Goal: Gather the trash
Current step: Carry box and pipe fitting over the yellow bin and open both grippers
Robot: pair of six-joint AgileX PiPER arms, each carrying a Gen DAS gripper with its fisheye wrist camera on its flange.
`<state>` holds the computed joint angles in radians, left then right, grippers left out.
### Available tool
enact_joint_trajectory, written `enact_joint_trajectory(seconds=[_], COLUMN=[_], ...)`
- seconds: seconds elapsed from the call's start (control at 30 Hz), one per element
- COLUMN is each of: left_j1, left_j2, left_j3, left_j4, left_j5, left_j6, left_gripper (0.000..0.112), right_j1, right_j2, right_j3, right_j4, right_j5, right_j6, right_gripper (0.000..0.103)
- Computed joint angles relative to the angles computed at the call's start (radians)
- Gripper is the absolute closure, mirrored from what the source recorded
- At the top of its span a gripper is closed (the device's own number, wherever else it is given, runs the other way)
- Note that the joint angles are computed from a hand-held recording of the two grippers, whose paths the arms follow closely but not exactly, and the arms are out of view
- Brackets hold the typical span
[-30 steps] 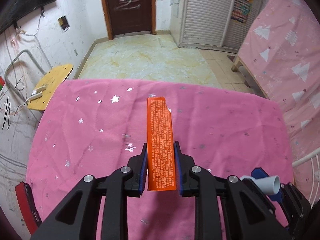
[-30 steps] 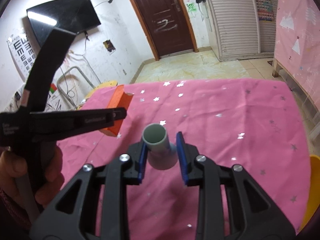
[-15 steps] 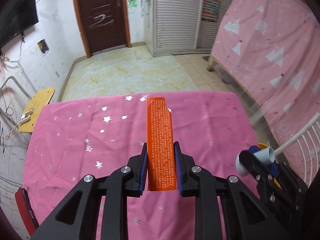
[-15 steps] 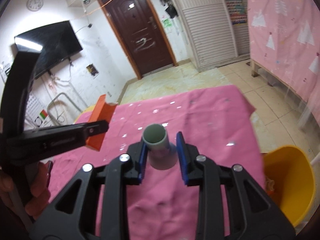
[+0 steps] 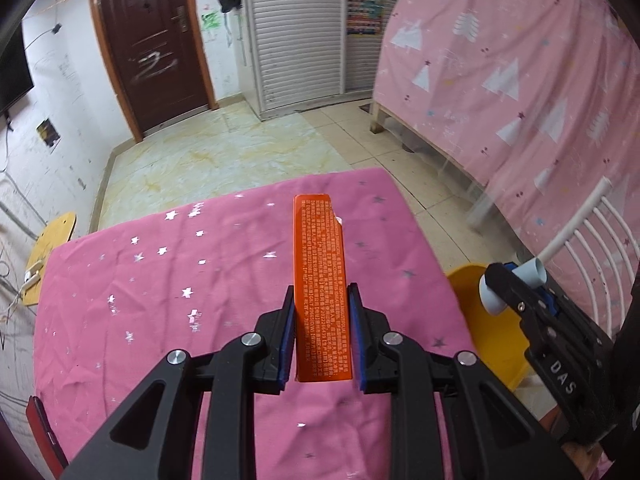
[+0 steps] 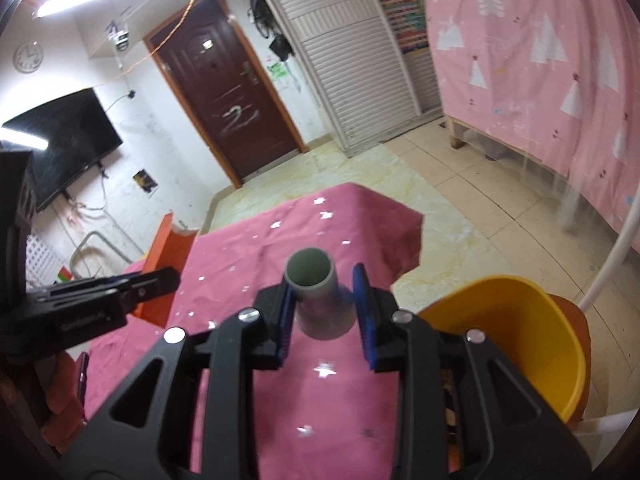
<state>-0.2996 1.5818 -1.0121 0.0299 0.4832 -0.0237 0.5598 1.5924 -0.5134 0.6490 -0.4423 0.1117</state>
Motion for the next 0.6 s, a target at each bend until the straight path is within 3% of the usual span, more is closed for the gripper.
enact_joint_trajectory(seconds=[0.3,0.43,0.6], left_j1=[-0.122,-0.155,-0.185], left_j2=[-0.001,-0.001,0.015], left_j3=[0.005,0.014,0.022], left_j4=[-0.001,-0.141,-0.274], left_j5=[-0.009,-0.02,-0.028], left_j6=[-0.01,0.118,0.24], left_gripper=[0.096,0.096,0.096], right_j1=[-0.071,-0.118,-0.194], right_j2=[-0.082,-0.091,-0.068], right_j3=[0.132,0.18,0.224], right_j4=[0.084,0.099,-0.003], right_j5=[-0.026,-0.036,-0.051], right_j6=[-0.075,-0.092,-0.004], right_gripper=[0.077,0.076,0.076])
